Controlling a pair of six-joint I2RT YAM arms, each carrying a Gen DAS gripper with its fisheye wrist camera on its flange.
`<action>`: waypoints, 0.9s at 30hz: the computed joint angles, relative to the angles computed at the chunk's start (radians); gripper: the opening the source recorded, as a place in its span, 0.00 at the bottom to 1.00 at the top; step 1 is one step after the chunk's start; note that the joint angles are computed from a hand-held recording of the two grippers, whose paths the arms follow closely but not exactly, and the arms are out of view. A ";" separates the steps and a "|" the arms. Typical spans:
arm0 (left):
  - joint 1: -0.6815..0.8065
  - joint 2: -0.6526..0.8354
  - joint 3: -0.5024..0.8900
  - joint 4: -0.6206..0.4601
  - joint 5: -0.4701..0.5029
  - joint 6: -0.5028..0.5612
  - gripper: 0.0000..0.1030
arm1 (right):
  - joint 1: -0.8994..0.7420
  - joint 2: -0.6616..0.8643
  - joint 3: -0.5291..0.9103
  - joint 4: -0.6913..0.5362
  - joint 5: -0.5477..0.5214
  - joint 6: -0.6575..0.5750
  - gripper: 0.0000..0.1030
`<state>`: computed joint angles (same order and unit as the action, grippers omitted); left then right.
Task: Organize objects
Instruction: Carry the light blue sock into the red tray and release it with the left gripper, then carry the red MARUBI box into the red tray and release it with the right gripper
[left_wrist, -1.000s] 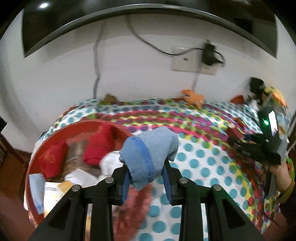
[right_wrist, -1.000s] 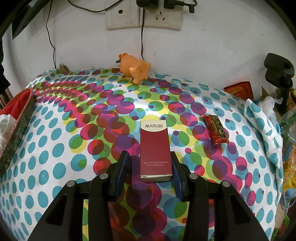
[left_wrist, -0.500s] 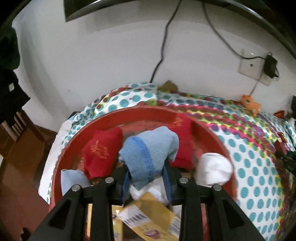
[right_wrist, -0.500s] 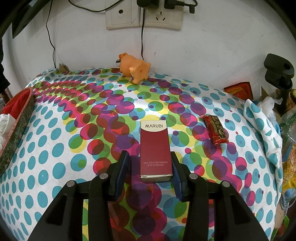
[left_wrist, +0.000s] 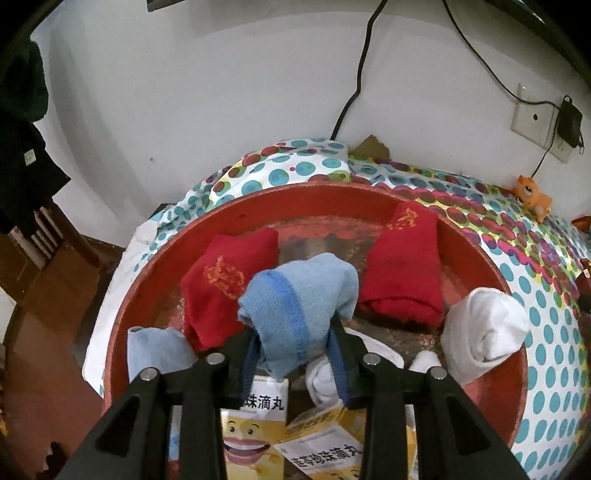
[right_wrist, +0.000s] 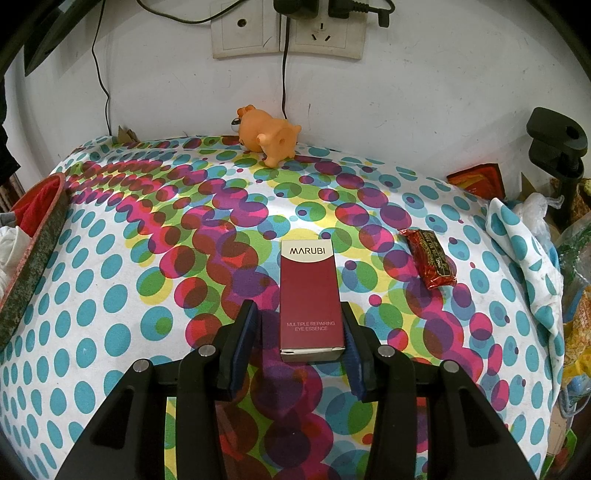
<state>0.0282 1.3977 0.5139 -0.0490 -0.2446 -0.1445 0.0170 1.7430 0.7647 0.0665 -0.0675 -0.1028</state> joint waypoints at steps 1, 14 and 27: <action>-0.004 0.001 0.000 -0.002 -0.012 0.003 0.38 | -0.001 0.001 0.001 0.000 -0.001 -0.001 0.40; -0.063 -0.208 -0.081 -0.038 -0.049 0.004 0.64 | 0.020 -0.010 -0.006 0.001 0.030 -0.002 0.34; -0.196 -0.668 -0.244 -0.291 -0.177 -0.076 0.64 | 0.072 -0.099 -0.081 0.003 0.106 0.109 0.26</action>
<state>-0.1682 0.7300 0.2700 -0.3396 -0.4219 -0.2209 0.0890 1.6438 0.6836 0.0692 0.0390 0.0060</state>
